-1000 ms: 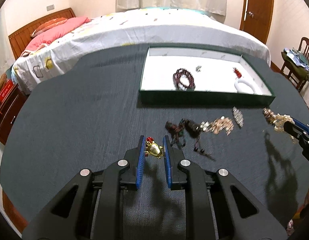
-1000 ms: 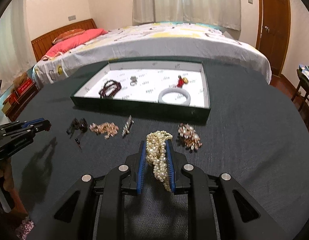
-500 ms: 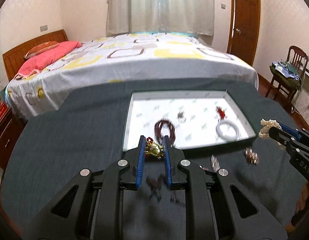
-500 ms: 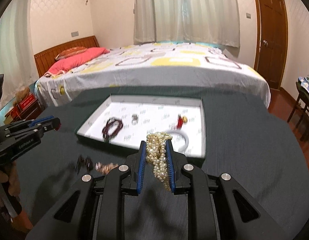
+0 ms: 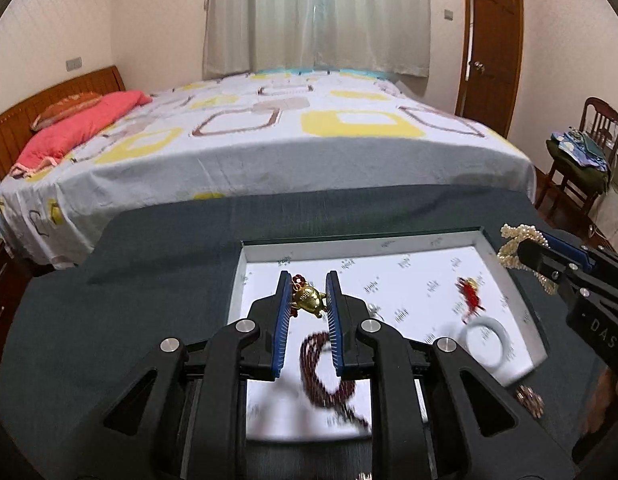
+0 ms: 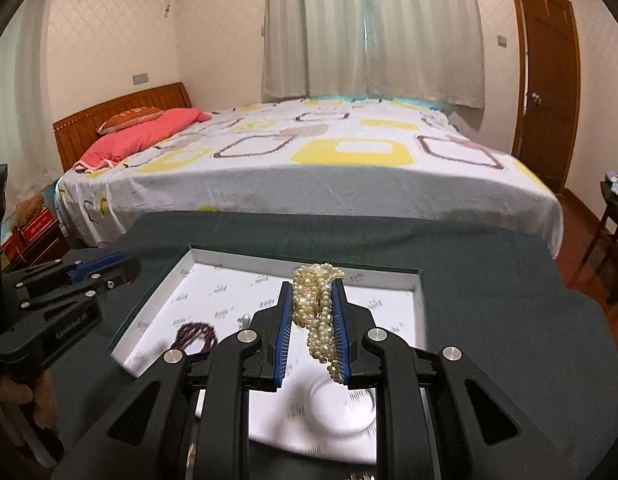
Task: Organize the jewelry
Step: 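Carry the pearl necklace into the tray with the right tool while the left tool carries the turtle charm there, then open both tools to release the necklace and charm in the tray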
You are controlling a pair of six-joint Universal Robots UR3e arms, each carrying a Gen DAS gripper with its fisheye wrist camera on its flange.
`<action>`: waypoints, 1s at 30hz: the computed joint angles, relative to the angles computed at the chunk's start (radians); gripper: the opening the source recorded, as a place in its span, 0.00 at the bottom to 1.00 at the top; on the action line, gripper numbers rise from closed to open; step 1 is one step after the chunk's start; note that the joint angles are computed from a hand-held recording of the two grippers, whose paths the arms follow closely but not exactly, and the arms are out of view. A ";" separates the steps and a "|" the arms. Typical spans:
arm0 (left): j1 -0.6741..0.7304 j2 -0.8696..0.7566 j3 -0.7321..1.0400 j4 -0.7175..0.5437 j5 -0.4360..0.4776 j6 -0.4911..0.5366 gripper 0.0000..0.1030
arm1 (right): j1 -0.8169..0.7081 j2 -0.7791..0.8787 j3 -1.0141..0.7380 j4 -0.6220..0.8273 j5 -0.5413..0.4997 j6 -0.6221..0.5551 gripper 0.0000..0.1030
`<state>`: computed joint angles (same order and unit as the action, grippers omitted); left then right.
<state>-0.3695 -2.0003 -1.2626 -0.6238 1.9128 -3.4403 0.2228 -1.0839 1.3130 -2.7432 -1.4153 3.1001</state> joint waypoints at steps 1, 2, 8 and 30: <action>0.015 -0.031 0.036 -0.016 -0.017 0.003 0.17 | 0.004 0.027 -0.032 0.013 -0.005 0.000 0.19; 0.025 -0.059 0.070 -0.032 -0.024 0.003 0.17 | 0.011 0.070 -0.085 0.038 -0.012 -0.002 0.19; 0.076 -0.233 0.273 -0.144 -0.073 0.021 0.17 | 0.033 0.269 -0.359 0.215 -0.037 -0.012 0.19; 0.119 -0.448 0.591 -0.408 -0.108 0.049 0.41 | 0.036 0.574 -0.937 0.659 -0.075 -0.003 0.44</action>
